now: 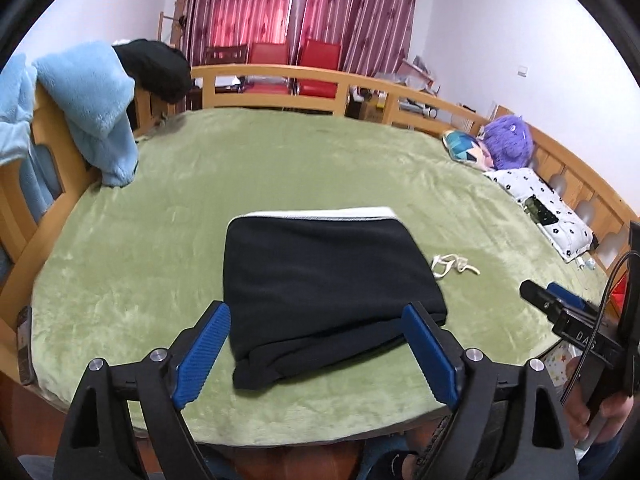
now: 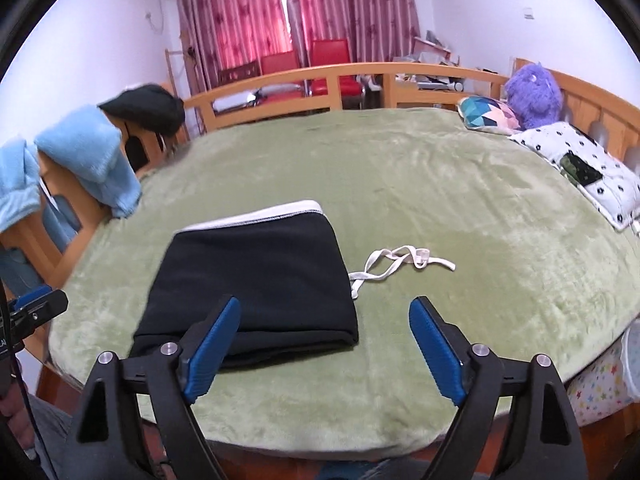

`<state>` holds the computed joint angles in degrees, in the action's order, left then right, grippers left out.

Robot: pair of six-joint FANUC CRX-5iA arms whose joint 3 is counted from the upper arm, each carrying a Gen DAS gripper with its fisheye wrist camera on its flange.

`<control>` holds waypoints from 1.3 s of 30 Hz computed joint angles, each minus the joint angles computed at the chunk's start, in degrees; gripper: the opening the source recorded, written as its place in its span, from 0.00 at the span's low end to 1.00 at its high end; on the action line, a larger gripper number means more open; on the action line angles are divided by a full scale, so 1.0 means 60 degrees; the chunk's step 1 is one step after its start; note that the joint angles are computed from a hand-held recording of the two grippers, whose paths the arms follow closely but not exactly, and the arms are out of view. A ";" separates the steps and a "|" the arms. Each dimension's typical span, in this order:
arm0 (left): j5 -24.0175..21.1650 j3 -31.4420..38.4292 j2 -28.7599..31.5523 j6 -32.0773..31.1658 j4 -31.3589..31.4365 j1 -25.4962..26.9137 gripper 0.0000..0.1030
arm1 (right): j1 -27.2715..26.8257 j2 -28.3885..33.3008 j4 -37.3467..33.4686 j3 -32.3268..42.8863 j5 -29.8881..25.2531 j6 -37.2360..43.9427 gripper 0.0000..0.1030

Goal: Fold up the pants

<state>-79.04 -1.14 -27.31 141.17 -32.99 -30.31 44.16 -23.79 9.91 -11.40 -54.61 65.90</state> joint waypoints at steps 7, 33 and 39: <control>-0.0770 0.0584 0.0440 0.0635 -0.0927 -0.1361 0.93 | 0.0709 -0.0508 0.0819 -0.0386 -0.0002 -0.0522 0.97; -0.1889 0.0946 0.0445 0.1438 -0.2037 -0.2490 0.94 | 0.1373 -0.0848 0.1591 -0.0841 0.0183 -0.1252 1.00; -0.1887 0.0948 0.0424 0.1463 -0.2047 -0.2536 0.94 | 0.1539 -0.0899 0.1794 -0.0921 0.0131 -0.1467 1.00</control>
<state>-90.37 4.55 -24.76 149.95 -45.28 -45.52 53.39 -29.19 20.68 -16.93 -53.82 57.10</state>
